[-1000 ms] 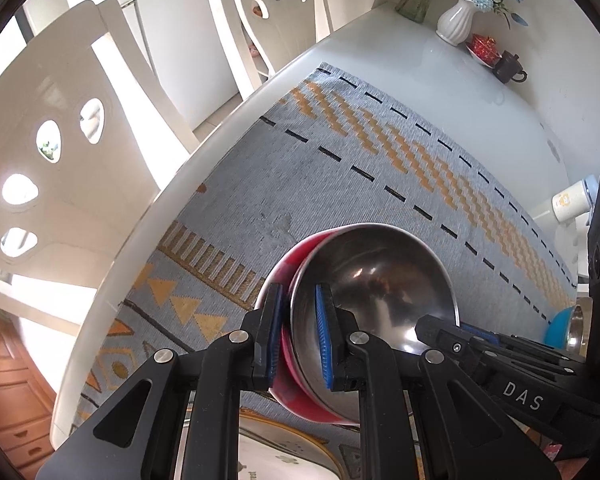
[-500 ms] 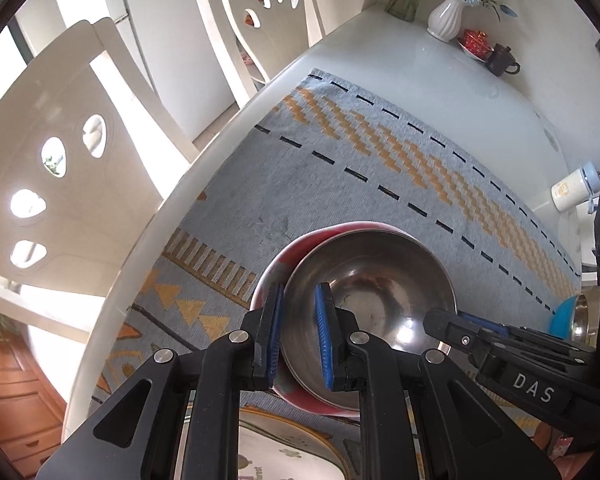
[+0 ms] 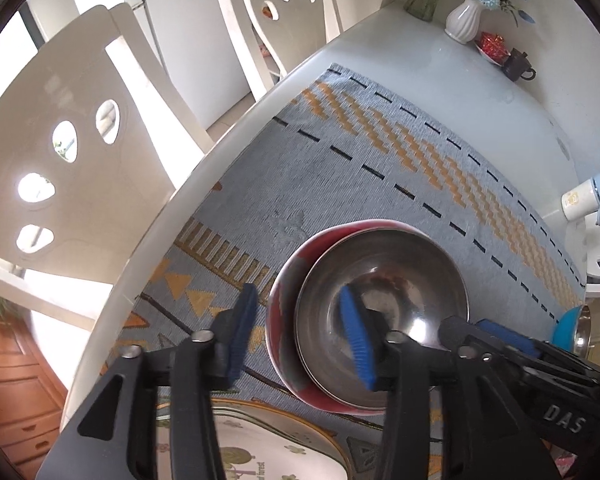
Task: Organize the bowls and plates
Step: 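Open both grippers and pull them back from the nested bowls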
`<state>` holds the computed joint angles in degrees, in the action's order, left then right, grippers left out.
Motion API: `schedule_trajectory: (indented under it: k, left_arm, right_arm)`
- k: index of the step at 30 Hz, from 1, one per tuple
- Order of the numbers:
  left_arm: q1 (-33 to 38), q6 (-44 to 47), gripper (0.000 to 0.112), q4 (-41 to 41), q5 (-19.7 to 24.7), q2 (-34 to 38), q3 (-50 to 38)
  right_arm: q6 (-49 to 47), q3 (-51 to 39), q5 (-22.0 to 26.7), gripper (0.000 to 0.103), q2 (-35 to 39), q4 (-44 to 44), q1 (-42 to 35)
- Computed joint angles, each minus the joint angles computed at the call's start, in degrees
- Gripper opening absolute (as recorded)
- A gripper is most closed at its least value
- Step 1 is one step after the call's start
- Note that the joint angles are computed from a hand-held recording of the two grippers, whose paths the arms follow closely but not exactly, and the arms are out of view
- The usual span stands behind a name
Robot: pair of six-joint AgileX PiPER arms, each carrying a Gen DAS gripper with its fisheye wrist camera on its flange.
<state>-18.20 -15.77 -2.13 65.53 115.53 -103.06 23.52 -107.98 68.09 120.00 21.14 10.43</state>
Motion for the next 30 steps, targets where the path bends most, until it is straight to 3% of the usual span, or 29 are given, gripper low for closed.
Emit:
schedule_trajectory:
  k: [1, 6, 18, 30]
  left_arm:
    - [0.04, -0.12, 0.063, -0.1, -0.33, -0.11, 0.34]
    - [-0.12, -0.13, 0.066, 0.71, -0.62, 0.49, 0.2]
    - [2.13, 2.93, 0.066, -2.51, -0.16, 2.77, -0.44]
    - [1.07, 0.52, 0.066, 0.09, 2.66, 1.64, -0.38]
  right_arm:
    - [0.2, 0.01, 0.0, 0.054, -0.19, -0.37, 0.12]
    - [1.55, -0.09, 0.89, 0.054, -0.49, -1.27, 0.06]
    - [4.86, 1.95, -0.96, 0.054, -0.18, -0.79, 1.06]
    - [0.7, 6.86, -3.1, 0.054, -2.6, 2.28, 0.0]
